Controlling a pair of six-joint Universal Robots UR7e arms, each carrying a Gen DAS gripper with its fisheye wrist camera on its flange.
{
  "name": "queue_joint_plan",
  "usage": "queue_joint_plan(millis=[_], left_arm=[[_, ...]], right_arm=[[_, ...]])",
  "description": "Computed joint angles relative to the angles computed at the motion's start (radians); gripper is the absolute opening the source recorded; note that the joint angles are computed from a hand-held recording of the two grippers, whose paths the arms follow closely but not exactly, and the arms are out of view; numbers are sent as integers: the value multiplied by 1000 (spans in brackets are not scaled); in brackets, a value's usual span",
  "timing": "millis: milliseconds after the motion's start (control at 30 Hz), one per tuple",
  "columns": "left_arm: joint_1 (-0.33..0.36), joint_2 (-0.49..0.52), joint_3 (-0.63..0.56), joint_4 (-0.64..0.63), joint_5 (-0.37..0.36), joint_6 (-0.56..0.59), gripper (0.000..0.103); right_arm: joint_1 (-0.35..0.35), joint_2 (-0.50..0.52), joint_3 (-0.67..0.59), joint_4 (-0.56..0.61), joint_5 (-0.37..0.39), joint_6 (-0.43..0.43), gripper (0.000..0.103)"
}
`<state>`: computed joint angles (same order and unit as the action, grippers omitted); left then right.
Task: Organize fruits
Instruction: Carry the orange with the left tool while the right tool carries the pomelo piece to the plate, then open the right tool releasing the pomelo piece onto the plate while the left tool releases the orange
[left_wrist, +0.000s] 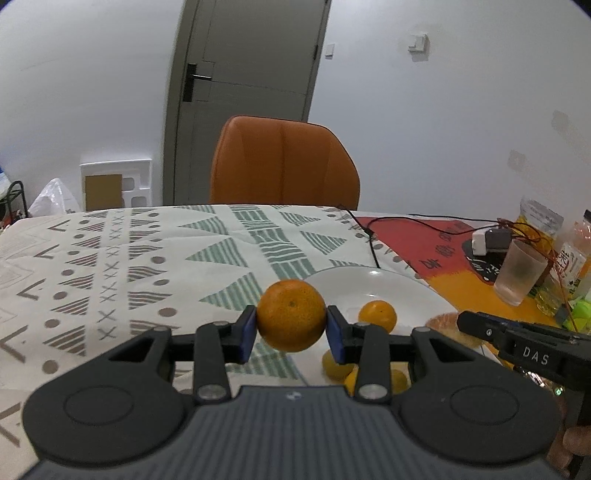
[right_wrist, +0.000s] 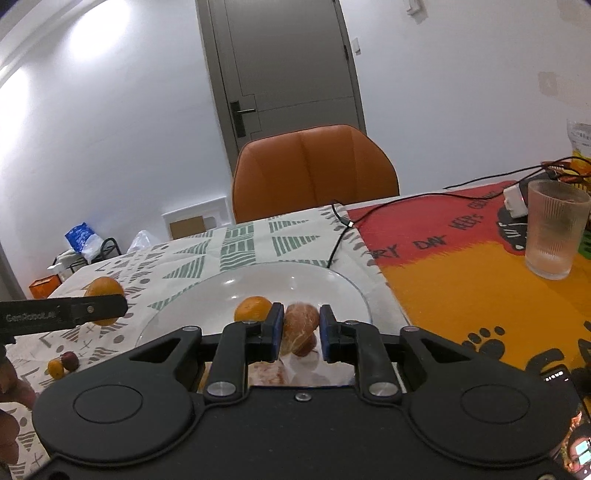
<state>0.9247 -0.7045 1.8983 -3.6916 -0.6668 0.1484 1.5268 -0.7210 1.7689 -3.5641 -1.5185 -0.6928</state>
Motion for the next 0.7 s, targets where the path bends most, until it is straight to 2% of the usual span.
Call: queue_joint_plan(millis=[567, 700], left_arm=[[3, 64, -114, 58, -15, 46, 39], [-8, 73, -120, 30, 15, 65, 46]], right_arm=[[-23, -42, 42, 34, 54, 8, 25], [-23, -45, 49, 34, 58, 9, 27]])
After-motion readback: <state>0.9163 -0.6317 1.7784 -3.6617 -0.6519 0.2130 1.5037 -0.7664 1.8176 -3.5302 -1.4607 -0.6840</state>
